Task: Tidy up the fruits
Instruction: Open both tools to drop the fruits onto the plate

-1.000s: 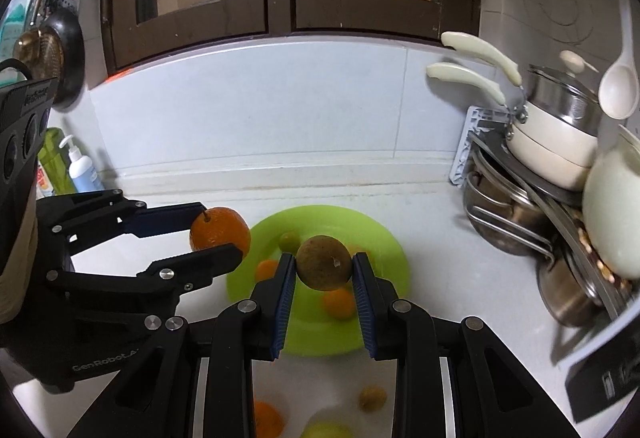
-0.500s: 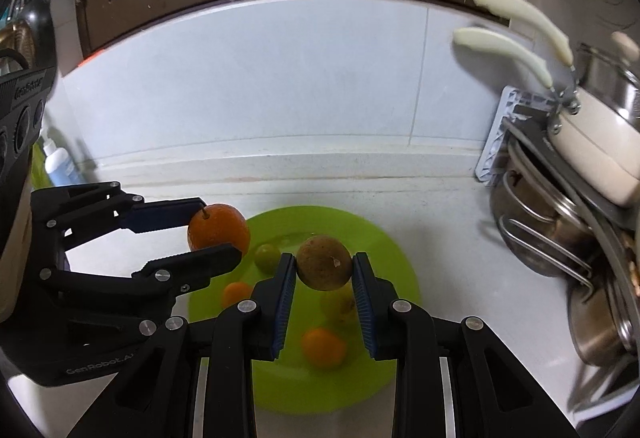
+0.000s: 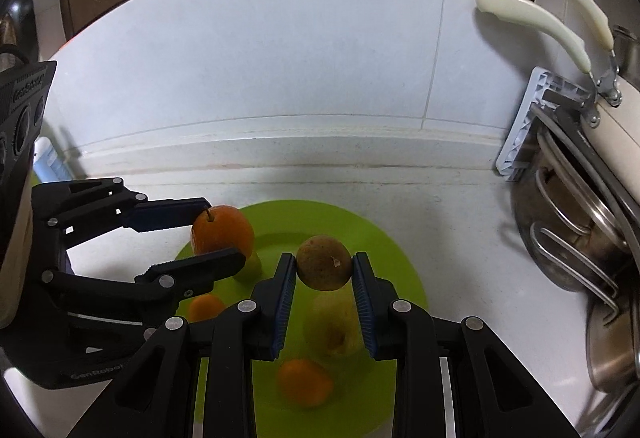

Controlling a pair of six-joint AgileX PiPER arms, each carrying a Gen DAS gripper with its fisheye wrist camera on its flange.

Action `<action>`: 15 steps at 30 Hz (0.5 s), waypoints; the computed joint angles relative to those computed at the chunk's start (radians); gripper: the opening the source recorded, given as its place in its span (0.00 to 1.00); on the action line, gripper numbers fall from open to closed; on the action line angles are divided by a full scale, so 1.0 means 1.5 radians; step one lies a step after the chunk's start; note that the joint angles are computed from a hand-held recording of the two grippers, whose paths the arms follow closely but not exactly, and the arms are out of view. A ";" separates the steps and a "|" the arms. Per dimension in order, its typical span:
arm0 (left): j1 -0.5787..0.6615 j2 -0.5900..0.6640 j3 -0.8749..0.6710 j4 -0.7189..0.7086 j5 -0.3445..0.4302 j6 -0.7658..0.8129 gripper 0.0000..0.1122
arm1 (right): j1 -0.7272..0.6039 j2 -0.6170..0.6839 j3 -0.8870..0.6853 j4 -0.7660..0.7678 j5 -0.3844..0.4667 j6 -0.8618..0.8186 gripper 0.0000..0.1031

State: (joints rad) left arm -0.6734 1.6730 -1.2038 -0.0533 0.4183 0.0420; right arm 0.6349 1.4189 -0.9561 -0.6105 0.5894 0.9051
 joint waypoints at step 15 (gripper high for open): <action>0.001 -0.043 0.031 0.044 -0.005 -0.062 0.42 | 0.025 -0.017 0.005 -0.023 0.016 0.044 0.30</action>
State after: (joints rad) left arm -0.6725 1.6090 -1.1567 0.0123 0.4106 -0.0516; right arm 0.6720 1.3940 -0.9487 -0.6449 0.6130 0.9716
